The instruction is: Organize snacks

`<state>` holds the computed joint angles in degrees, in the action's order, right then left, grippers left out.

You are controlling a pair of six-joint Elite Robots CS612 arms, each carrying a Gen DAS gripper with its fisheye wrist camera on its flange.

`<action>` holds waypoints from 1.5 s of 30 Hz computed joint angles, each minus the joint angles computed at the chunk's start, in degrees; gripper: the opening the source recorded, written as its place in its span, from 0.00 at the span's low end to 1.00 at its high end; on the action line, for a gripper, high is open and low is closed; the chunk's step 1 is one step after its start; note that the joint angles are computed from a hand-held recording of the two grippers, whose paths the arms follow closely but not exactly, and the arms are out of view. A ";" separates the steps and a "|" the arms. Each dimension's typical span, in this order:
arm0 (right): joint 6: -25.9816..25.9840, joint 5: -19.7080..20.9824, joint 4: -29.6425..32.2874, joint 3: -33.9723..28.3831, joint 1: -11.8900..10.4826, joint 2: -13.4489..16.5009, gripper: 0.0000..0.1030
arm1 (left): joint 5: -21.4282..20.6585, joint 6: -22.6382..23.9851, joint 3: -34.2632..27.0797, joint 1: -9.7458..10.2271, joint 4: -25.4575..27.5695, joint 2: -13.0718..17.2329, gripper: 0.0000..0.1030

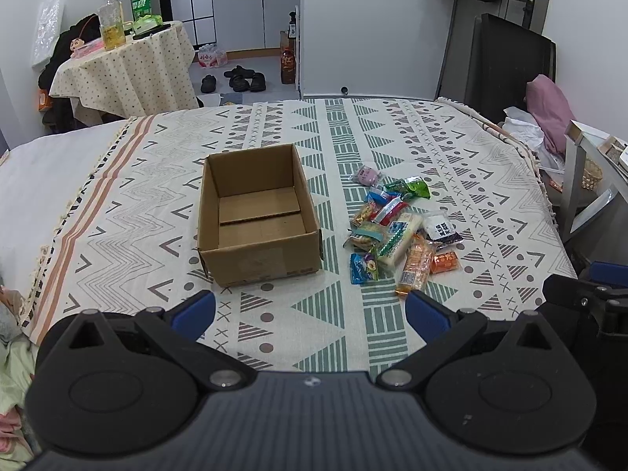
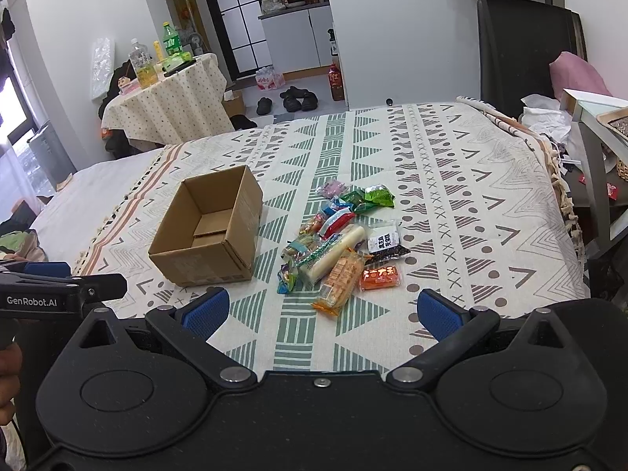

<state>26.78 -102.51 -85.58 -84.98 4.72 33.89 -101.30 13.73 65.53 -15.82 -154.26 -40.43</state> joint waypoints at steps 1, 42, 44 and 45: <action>-0.01 -0.01 -0.04 0.01 0.01 0.02 1.00 | -0.04 0.03 0.00 0.03 -0.05 0.02 1.00; 1.26 -1.62 0.69 0.13 -0.63 0.40 1.00 | -3.95 -2.42 -3.70 -0.17 0.36 2.86 0.99; 1.48 -1.96 0.76 0.16 -0.86 0.50 1.00 | -3.82 -2.18 -4.51 -0.42 0.70 3.41 0.99; 1.77 -2.01 0.65 0.07 -1.04 0.64 1.00 | -4.01 -2.00 -5.07 -0.51 1.42 3.69 0.99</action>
